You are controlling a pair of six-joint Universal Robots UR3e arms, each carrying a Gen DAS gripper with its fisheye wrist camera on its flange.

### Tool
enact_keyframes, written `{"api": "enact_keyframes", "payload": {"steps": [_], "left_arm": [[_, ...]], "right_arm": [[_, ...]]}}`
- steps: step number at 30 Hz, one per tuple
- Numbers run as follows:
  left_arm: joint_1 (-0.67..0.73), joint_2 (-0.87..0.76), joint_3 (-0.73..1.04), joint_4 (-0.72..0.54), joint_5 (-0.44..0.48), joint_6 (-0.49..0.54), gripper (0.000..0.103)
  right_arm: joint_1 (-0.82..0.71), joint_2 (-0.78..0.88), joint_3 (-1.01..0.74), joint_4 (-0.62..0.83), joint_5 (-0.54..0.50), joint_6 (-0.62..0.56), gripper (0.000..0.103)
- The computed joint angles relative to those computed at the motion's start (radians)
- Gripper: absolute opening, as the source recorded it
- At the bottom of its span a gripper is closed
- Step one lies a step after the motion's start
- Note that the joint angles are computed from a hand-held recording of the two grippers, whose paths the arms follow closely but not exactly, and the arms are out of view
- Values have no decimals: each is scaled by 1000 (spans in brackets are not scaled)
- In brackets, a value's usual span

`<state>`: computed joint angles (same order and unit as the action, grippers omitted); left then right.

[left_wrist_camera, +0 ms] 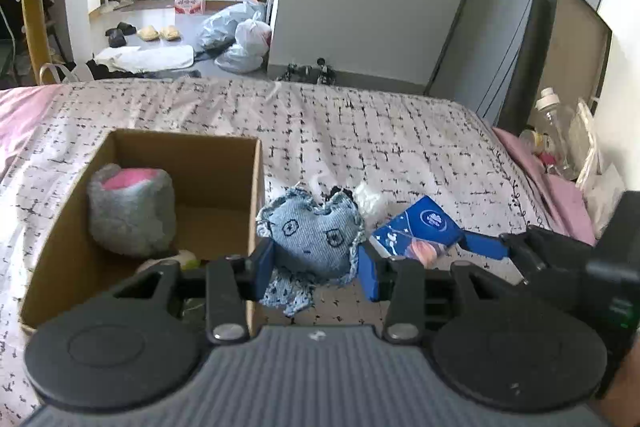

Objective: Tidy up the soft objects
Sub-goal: 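Carry the denim plush and tissue pack over the box with both grippers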

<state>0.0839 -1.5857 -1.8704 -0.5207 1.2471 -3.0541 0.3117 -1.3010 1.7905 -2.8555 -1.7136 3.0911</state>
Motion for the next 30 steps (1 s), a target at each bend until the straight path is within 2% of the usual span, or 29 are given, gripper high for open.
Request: {"api": "enact_keyframes", "payload": {"steps": [7,12,23,30], "left_arm": [[70,94,-48,-37,-52,55,43],[115,138,-63,-82,-51,103,43],[203,212,-107,-158,-66,216,43],[272,222,-115,-178,-94,255,43]], "right_arm": [[72,-54,-20,59,-62,81,71],[124,-61,-44,90,-97,110,71],[216,-21,-154,189,-171,183,71],[265,37,-251,224,-222,228,71]]}}
